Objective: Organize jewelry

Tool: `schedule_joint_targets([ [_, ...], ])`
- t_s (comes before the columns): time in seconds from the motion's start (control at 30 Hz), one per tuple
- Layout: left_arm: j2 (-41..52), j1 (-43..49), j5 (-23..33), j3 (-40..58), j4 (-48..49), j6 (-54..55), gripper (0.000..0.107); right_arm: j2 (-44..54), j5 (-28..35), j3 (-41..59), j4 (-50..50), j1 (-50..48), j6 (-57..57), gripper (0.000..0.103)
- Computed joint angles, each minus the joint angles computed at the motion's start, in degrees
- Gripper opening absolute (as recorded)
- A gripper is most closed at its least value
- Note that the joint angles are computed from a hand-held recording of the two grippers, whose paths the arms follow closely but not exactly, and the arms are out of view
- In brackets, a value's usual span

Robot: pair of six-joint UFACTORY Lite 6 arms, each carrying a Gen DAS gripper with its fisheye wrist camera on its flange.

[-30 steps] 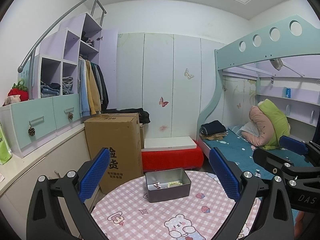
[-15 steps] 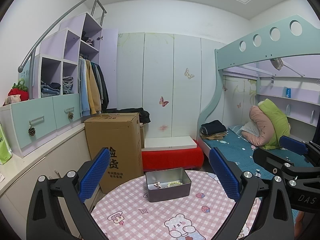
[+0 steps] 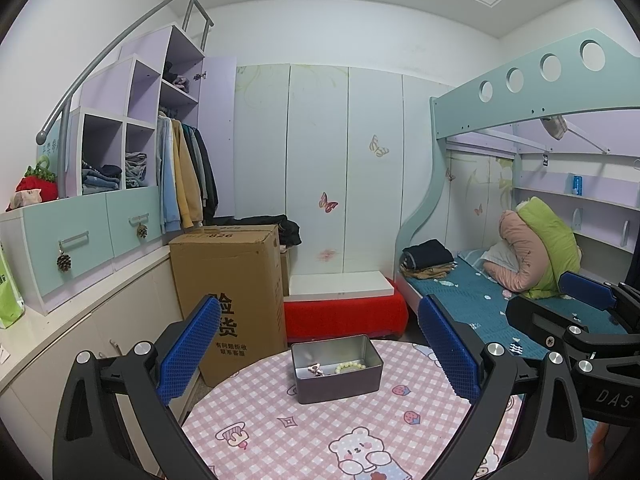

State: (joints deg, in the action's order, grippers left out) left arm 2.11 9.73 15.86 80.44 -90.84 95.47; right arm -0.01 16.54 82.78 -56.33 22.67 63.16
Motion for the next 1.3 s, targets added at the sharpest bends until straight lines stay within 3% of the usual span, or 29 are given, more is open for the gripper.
schedule_joint_targets([
  [0.2,-0.7,0.9,0.8,-3.1,-12.7,12.9,0.096,-0.7,0.2,-0.8,-0.9,0.9,1.3,0.086],
  [0.47,-1.0,0.6,0.4,-3.9,-16.5,17.0,0.096,-0.7,0.2,-0.7,-0.4,0.9,0.9,0.086],
  [1.3,-1.4,0.8,0.7,-3.9,-13.7,14.1,0.096,0.5,-0.1,1.2,3.7,-0.1,-3.4,0.086],
])
